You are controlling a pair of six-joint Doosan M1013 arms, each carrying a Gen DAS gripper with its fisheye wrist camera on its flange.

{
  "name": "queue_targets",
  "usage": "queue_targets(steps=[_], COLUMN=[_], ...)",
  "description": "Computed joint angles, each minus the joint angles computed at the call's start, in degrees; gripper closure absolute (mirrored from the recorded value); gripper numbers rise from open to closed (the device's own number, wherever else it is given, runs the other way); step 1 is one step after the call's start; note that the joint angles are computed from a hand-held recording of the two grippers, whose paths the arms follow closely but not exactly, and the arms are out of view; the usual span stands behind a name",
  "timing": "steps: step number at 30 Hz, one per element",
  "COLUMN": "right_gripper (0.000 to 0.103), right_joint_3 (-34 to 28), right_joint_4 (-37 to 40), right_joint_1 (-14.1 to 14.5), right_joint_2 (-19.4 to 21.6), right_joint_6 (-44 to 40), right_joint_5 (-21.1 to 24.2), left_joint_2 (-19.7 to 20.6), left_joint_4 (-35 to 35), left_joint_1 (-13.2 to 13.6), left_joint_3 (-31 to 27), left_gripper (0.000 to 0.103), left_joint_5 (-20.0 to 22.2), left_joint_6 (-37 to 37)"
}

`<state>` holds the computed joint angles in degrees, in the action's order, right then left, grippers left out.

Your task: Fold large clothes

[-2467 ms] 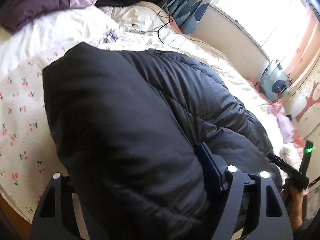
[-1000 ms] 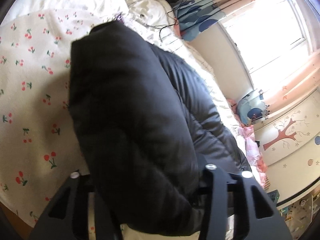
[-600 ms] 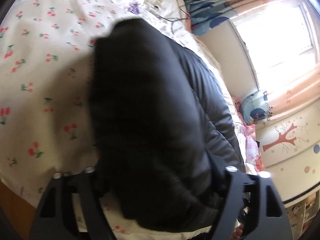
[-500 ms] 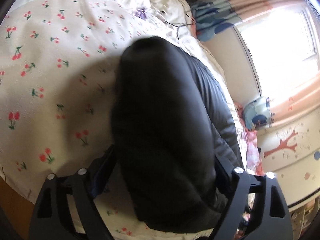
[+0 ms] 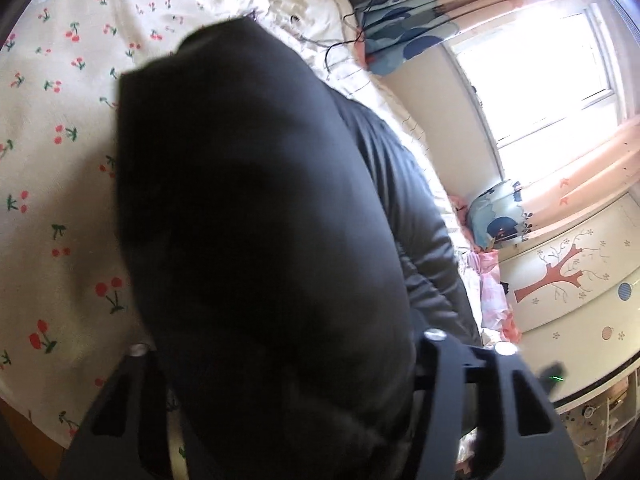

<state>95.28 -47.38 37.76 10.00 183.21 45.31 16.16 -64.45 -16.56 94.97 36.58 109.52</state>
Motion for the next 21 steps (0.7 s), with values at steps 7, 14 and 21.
queue_targets(steps=[7, 14, 21], right_gripper=[0.028, 0.014, 0.007], right_joint_3=[-1.6, -23.5, -39.5], right_joint_4=[4.7, 10.7, 23.9], right_joint_1=[-0.4, -1.7, -5.7], right_joint_2=[0.2, 12.3, 26.9], right_joint_6=[0.0, -30.6, -46.2], right_joint_5=[0.8, 8.5, 21.4], left_joint_2=[0.1, 2.1, 2.1], left_joint_4=[1.4, 3.5, -0.1], left_joint_1=[1.3, 1.3, 0.8], left_joint_3=[-0.9, -3.0, -2.3], left_gripper=[0.034, 0.020, 0.041], left_joint_5=[3.7, 0.5, -1.1], left_joint_6=[-0.7, -9.4, -2.0])
